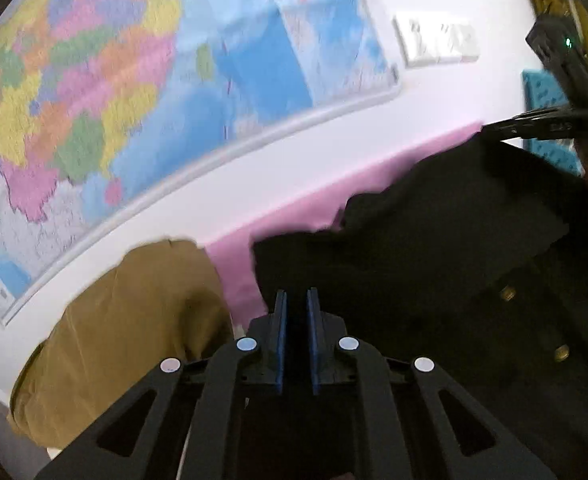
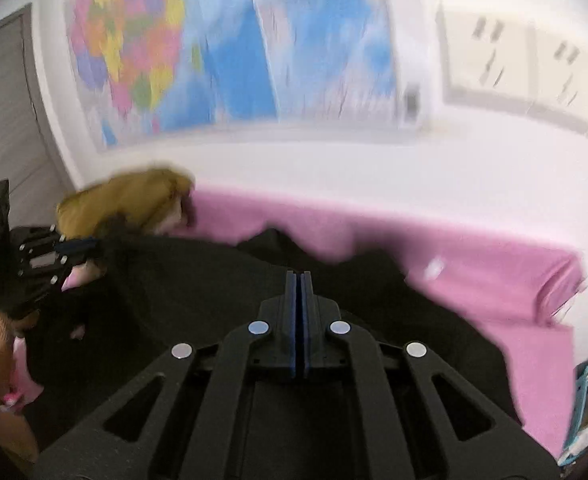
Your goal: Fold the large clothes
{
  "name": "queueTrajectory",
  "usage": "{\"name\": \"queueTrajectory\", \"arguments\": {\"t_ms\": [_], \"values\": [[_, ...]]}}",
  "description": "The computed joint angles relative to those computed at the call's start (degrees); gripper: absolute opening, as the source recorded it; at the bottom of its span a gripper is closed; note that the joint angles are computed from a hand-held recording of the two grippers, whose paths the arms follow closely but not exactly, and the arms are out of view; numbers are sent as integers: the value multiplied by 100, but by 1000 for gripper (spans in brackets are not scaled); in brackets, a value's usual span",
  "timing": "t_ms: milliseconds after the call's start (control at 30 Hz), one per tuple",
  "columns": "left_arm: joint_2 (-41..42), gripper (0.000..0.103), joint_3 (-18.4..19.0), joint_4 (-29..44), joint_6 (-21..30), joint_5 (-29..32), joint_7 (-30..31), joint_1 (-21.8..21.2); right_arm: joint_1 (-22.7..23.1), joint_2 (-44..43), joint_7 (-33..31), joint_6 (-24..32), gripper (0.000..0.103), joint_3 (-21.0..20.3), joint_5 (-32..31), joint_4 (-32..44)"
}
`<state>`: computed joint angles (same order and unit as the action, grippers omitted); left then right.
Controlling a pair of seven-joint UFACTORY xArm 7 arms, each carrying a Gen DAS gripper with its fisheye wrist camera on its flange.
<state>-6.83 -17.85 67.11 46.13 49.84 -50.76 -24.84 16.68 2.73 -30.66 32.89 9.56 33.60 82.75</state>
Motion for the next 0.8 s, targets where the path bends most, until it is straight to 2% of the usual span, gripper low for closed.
{"name": "queueTrajectory", "arguments": {"t_ms": [33, 67, 100, 133, 200, 267, 333, 367, 500, 533, 600, 633, 700, 733, 800], "values": [[150, 9, 19, 29, 103, -209, 219, -16, 52, 57, 436, -74, 17, -22, -520, -7], [183, 20, 47, -1, 165, -370, 399, -48, 259, 42, 635, -181, 31, -248, -801, -140], [301, 30, 48, 32, 362, -516, 553, -87, 226, 8, 768, -48, 36, -273, -842, -172], [367, 40, 42, 40, 552, -506, 560, -135, -46, -156, 804, 1, 41, -95, -643, -351], [217, 40, 117, -157, 393, -656, 572, -191, -135, -648, 513, 19, 41, -205, -172, -842], [-84, 60, 183, -422, 53, -964, 606, -178, -197, -1365, 205, 151, 55, -514, 376, -1534], [-394, 61, 141, -678, -245, -1040, 554, -101, -191, -1902, 57, 440, 55, -852, 733, -2065], [-536, 65, 103, -781, -337, -1127, 556, -73, -211, -2291, 21, 614, 55, -1046, 908, -2468], [-853, 69, -132, -1028, -532, -1417, 595, -10, -297, -3595, -54, 1420, 55, -1623, 984, -3827], [-874, 73, -170, -1069, -630, -1491, 633, 1, -314, -3832, -60, 1550, 55, -1684, 942, -4063], [-806, 75, -307, -1038, -703, -1536, 598, 23, -290, -4458, -239, 2027, 62, -1995, 983, -4615], [-765, 75, -379, -1028, -691, -1543, 552, 20, -300, -4703, -323, 2287, 71, -2112, 936, -4812], [-611, 75, -450, -917, -633, -1606, 539, -21, -287, -5136, -527, 2297, 71, -2128, 1025, -5149], [-552, 75, -448, -885, -642, -1671, 570, -67, -211, -5316, -617, 2425, 70, -2229, 1127, -5274], [-444, 75, -462, -832, -627, -1677, 538, -136, -285, -5509, -573, 2376, 53, -2067, 1016, -5382]]}}
